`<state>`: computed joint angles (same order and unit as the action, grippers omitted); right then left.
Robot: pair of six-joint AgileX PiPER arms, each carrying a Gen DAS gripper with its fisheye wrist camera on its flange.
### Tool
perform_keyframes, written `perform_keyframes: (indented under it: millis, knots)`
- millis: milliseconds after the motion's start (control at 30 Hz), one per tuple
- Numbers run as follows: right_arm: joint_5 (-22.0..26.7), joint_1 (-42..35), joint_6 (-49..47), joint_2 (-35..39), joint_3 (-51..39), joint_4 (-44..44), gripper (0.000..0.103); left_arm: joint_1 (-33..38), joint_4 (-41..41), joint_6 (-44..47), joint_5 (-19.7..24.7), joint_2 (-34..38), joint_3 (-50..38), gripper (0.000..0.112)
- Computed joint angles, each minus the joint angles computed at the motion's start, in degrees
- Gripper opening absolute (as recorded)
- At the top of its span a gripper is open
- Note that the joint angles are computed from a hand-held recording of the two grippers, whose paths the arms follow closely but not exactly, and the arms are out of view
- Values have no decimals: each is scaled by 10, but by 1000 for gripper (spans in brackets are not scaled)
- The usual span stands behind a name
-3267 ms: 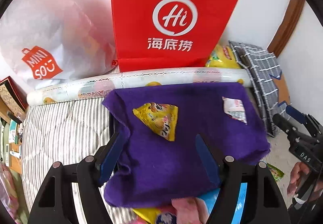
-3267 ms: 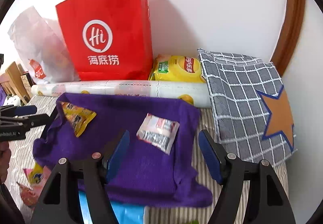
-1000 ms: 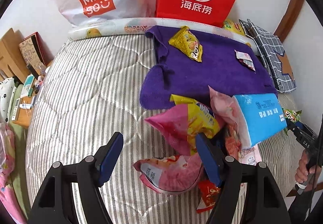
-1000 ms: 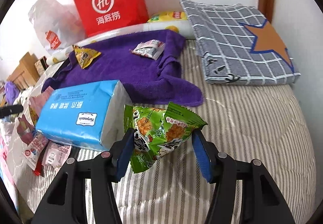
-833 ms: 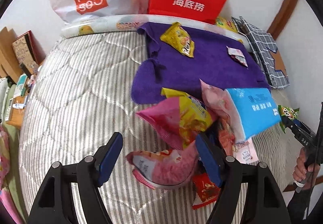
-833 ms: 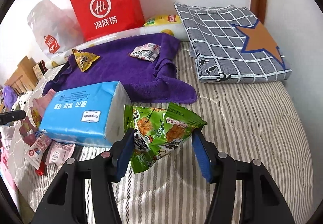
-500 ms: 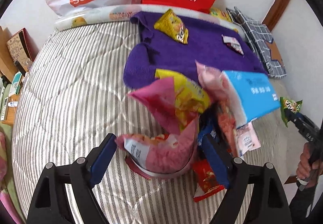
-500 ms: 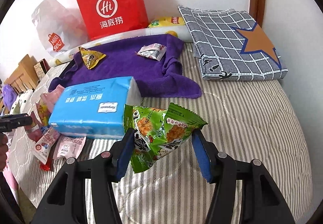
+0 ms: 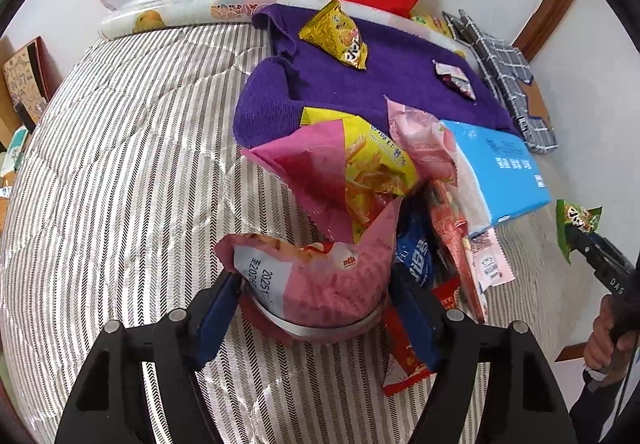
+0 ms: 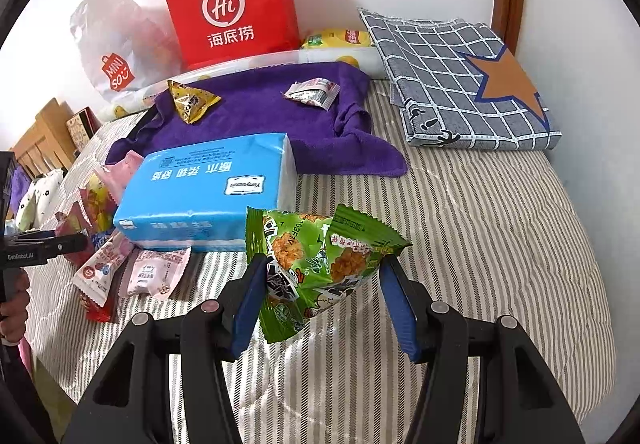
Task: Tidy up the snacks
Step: 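Grasp the pink bag with silver band in the left gripper, then carry the pink bag and green bag in both grippers over the purple towel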
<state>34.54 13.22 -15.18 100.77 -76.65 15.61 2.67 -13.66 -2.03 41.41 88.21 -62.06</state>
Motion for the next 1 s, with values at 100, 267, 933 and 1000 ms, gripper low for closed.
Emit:
perform_keyframes:
  millis: [100,267,933,1000]
  knots:
    - [-4,6,9,-11,8,-7,56,4,-7,8,-7,-11,10,69]
    - [-4,14,20,-19,13,-15,56,12,-12,18,-4,-32,16,69]
    - [-12,26,35,-53,29,-11,56,-2,-5,8,25,-77,-14,69]
    - [-13,26,35,-56,31,-11,56,-11,2,1,26,-74,-21,69]
